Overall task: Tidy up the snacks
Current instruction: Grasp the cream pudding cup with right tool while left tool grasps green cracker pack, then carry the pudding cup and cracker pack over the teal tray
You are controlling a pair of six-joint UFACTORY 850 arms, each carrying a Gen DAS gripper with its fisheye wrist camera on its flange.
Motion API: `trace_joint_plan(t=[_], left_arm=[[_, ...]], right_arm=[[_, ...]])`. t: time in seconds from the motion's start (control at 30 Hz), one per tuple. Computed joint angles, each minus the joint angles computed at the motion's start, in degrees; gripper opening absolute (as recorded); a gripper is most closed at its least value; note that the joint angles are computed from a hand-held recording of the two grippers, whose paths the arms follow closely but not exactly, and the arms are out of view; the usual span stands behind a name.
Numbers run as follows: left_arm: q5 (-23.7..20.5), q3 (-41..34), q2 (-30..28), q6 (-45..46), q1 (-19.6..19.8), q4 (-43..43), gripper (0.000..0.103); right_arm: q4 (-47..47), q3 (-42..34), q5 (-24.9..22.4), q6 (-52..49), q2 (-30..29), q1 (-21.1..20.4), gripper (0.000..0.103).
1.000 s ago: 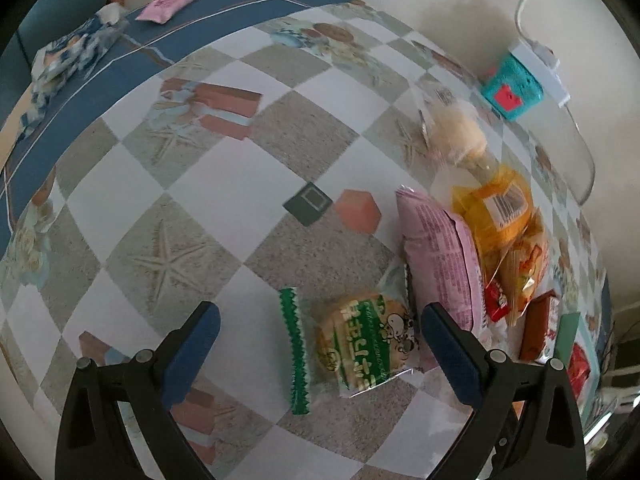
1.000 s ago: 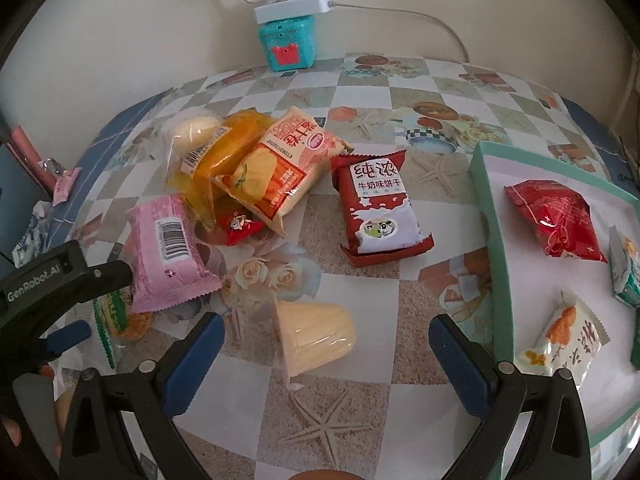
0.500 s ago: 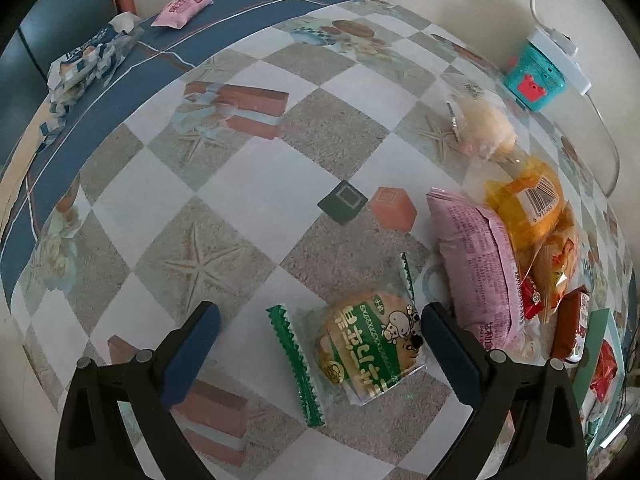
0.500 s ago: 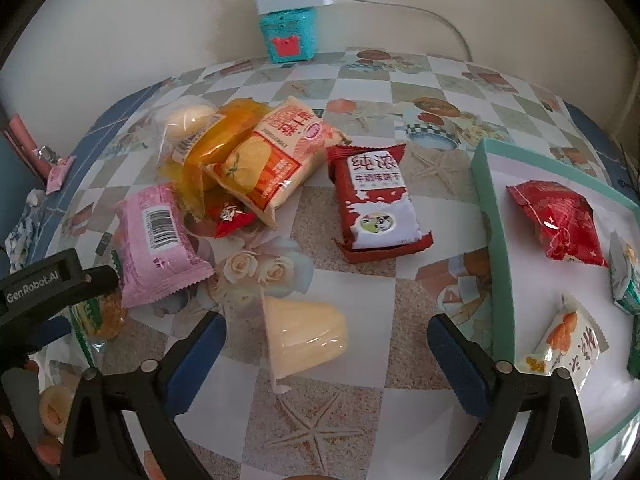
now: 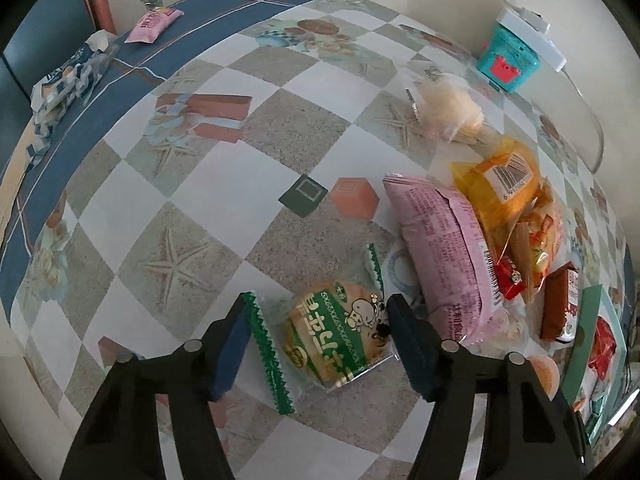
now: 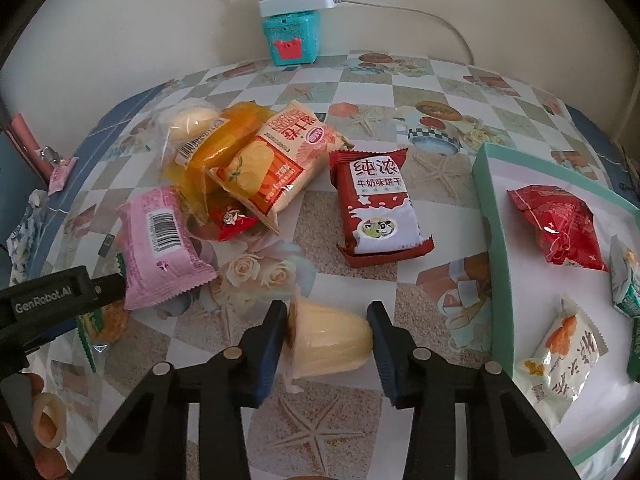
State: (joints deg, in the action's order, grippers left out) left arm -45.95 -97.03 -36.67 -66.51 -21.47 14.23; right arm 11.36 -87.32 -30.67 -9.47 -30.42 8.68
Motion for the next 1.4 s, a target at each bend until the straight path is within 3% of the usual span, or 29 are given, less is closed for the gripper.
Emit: trace_joint_plan(t=[0.17, 0.57, 0.77, 1.07, 1.4], left_arm=[[1.57, 1.4, 1.38, -0.48, 0.04, 0.4, 0.056], [4.43, 4.99, 3.91, -2.51, 0.78, 0.05, 0.054], [4.99, 7.0, 6.6, -7.04, 0.38, 4.28, 0.054], [3.6, 6.19, 8.43, -11.31, -1.76, 11.34, 0.054], [0.4, -1.23, 4.62, -9.32, -5.18, 14.52, 0.054]], right_arm=[[-0.08, -0.19, -0.33, 0.09, 0.0, -0.02, 0.043], [2.05, -0.58, -0.23, -1.58, 0.92, -0.43, 0.04], [4.59, -0.31, 0.27, -3.81, 1.94, -0.73, 0.04], [6.26, 0.05, 1.92, -4.53, 4.42, -1.37, 0.04], [8.0, 0.19, 2.9, -3.47, 5.59, -3.76, 0.04]])
